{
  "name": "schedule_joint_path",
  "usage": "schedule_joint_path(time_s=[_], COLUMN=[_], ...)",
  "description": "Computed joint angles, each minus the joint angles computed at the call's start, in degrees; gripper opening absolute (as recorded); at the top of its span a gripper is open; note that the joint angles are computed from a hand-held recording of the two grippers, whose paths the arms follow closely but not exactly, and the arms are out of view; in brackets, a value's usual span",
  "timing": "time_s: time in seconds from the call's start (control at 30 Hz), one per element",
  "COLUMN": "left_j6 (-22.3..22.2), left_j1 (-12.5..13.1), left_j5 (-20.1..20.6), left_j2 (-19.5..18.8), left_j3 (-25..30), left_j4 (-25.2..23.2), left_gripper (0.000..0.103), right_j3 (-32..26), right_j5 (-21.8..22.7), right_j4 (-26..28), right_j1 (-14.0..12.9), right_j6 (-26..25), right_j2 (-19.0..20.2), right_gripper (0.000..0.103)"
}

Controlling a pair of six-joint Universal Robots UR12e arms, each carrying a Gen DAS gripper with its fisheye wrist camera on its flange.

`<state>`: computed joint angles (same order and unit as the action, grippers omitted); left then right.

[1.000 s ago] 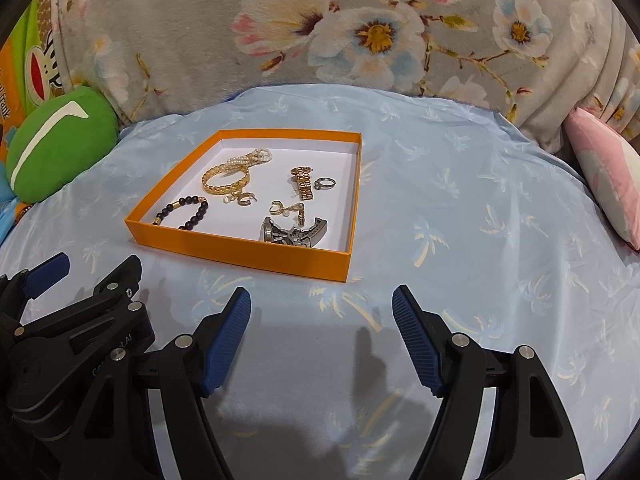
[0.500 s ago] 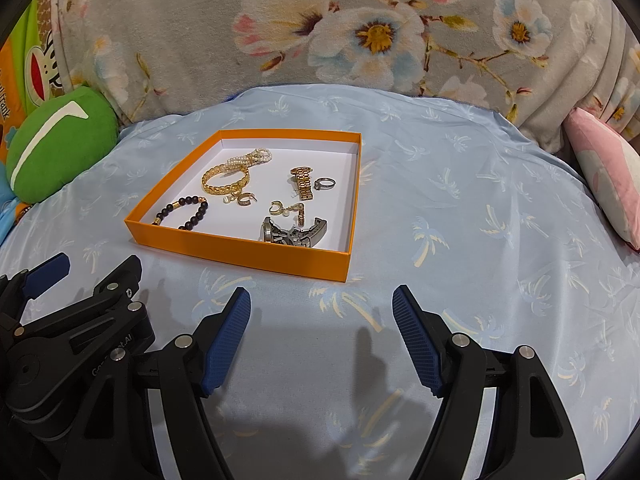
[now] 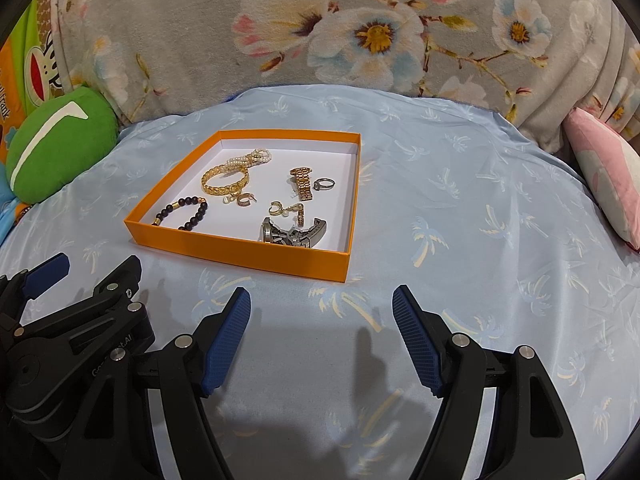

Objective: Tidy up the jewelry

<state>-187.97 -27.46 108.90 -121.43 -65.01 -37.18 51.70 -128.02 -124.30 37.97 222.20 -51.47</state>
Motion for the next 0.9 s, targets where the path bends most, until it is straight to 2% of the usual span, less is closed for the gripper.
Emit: schedule_joint_path(time_s=[0.9], left_j6=[-0.44], left_j1=[-0.15], left_j5=[0.29], left_j2=[-0.05], left_j3=[0.06], left_j4=[0.45], left_gripper=[0.076], right_j3=[0.14], right_j5=[-0.05], right_j4=[-0.18], right_j1=[0.0], right_j6=[-0.07], right_j2=[-0.07], right_gripper=[0.072])
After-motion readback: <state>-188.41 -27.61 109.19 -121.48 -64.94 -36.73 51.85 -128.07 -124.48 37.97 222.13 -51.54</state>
